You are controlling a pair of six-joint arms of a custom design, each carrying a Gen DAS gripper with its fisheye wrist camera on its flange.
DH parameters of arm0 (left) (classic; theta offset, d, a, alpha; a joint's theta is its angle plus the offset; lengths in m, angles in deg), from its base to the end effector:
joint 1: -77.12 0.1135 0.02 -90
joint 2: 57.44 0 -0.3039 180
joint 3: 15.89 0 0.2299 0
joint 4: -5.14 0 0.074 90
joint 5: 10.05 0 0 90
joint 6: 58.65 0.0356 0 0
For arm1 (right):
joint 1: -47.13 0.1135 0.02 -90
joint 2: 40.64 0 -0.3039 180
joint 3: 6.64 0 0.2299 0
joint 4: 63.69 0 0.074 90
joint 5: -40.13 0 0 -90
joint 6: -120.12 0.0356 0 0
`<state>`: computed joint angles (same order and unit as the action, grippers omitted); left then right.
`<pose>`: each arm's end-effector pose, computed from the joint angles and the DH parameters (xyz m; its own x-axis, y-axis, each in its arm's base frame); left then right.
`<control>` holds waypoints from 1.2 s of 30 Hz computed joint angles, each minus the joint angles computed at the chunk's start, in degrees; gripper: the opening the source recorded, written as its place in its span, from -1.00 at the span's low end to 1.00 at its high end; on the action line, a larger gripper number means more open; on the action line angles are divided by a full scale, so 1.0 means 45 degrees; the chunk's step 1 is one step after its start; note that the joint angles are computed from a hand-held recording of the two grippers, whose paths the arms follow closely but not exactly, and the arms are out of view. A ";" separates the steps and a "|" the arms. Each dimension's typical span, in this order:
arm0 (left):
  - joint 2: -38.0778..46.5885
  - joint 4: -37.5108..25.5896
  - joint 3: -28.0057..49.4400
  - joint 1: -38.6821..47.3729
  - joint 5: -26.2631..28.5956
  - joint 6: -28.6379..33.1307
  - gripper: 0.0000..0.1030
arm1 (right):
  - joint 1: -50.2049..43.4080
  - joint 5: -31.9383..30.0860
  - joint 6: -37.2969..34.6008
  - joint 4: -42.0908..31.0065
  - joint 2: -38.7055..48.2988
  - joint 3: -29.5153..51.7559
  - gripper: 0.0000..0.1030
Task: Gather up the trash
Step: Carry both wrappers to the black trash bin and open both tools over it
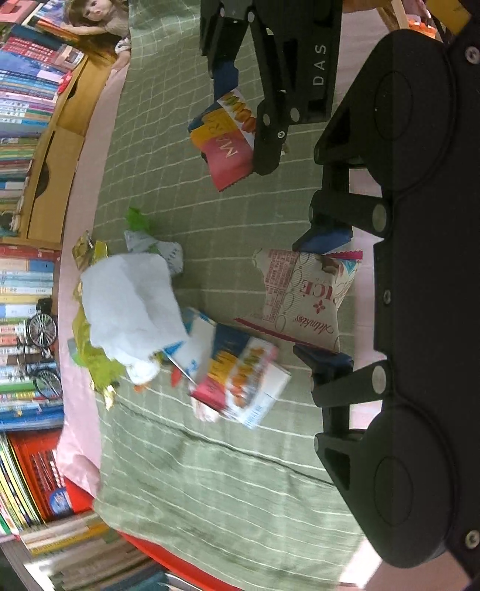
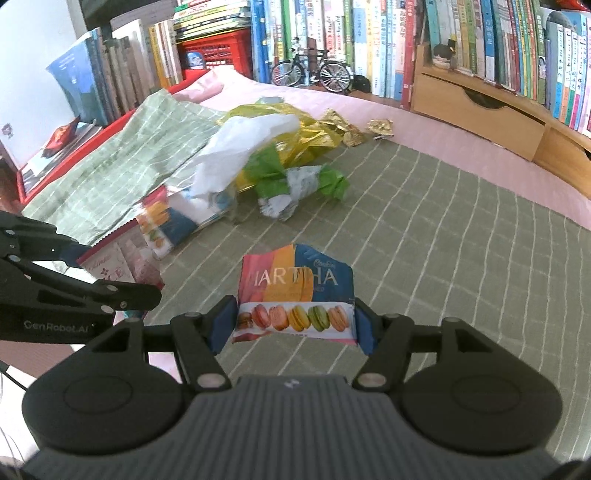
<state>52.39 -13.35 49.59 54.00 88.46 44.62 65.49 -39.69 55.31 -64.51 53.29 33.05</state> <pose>0.3082 -0.1373 0.1415 -0.6930 0.5427 -0.4745 0.6263 0.7793 -0.0234 0.2275 0.0689 0.1407 -0.7951 0.1775 -0.5799 0.1375 0.9841 0.1127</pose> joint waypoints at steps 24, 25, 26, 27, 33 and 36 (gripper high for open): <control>-0.2890 -0.0327 -0.4362 0.5516 0.1522 0.3392 -0.05 | 0.6989 0.1844 0.5163 -0.2431 0.0494 0.1449 0.31; -0.2838 -0.0278 -0.4506 0.5785 0.1545 0.3597 -0.05 | 0.7196 0.1785 0.5290 -0.2398 0.0632 0.1473 0.31; -0.2755 -0.0210 -0.4644 0.6041 0.1569 0.3773 -0.05 | 0.7374 0.1737 0.5374 -0.2379 0.0750 0.1501 0.31; -0.2659 -0.0195 -0.4768 0.6335 0.1588 0.3951 -0.05 | 0.7587 0.1684 0.5458 -0.2383 0.0884 0.1539 0.31; -0.1949 0.0269 -0.5520 0.7706 0.1511 0.4835 -0.05 | 0.8452 0.1264 0.5921 -0.2387 0.1757 0.1795 0.32; -0.1389 0.0834 -0.5940 0.8254 0.1375 0.5204 -0.05 | 0.8666 0.0876 0.5904 -0.1982 0.2254 0.1762 0.33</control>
